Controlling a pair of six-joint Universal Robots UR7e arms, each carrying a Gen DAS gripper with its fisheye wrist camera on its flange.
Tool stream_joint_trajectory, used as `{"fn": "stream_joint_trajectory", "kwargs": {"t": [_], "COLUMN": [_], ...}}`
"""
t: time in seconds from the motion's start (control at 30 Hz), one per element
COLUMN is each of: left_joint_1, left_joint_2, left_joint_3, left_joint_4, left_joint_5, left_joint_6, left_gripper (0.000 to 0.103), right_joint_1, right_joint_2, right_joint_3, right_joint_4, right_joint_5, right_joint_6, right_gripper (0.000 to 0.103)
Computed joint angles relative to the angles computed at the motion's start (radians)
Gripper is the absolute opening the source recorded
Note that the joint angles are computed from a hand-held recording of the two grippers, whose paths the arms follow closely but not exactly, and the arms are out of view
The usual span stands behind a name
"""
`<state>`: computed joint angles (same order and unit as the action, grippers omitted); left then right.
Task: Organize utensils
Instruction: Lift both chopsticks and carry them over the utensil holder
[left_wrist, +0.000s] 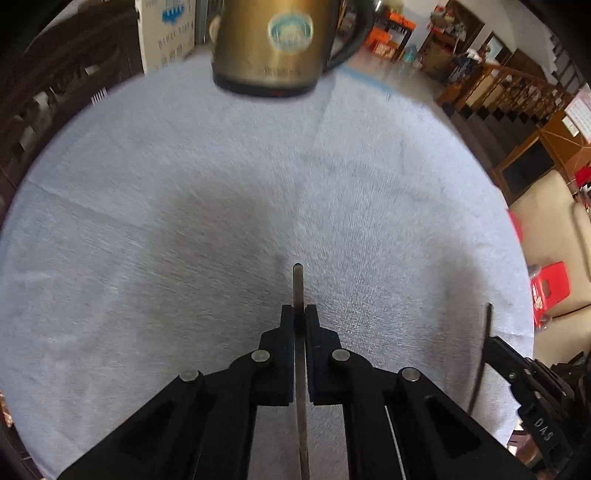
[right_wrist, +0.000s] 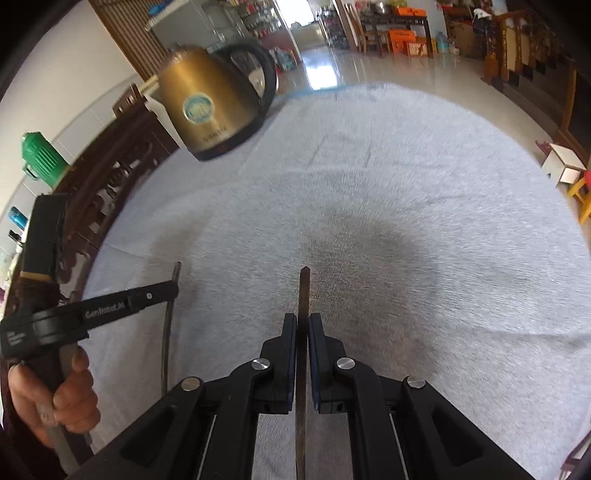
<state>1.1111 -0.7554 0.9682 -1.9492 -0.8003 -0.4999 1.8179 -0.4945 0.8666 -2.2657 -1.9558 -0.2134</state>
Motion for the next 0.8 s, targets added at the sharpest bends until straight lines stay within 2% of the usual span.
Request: {"fn": "stream_joint_trajectory", "kwargs": {"t": [0.3, 0.47, 0.67, 0.8], "left_joint_1": [-0.093, -0.167, -0.280, -0.353], "left_joint_2": [-0.239, -0.372, -0.493, -0.558], "left_joint_3": [0.318, 0.501, 0.697, 0.775], "left_joint_4": [-0.291, -0.468, -0.682, -0.717], "left_joint_5": [0.180, 0.302, 0.427, 0.478], "left_joint_6": [0.059, 0.096, 0.183, 0.181], "left_gripper": [0.005, 0.005, 0.005, 0.005], "right_joint_1": [0.016, 0.032, 0.076, 0.105], "right_joint_2": [-0.233, -0.347, -0.445, -0.491], "right_joint_3": [0.356, 0.534, 0.701, 0.764], "right_joint_4": [-0.317, -0.483, -0.664, -0.729], "right_joint_5": [0.024, 0.029, 0.020, 0.008], "right_joint_6": [-0.032, -0.013, -0.014, -0.028], "right_gripper": [0.007, 0.007, 0.007, 0.007]}}
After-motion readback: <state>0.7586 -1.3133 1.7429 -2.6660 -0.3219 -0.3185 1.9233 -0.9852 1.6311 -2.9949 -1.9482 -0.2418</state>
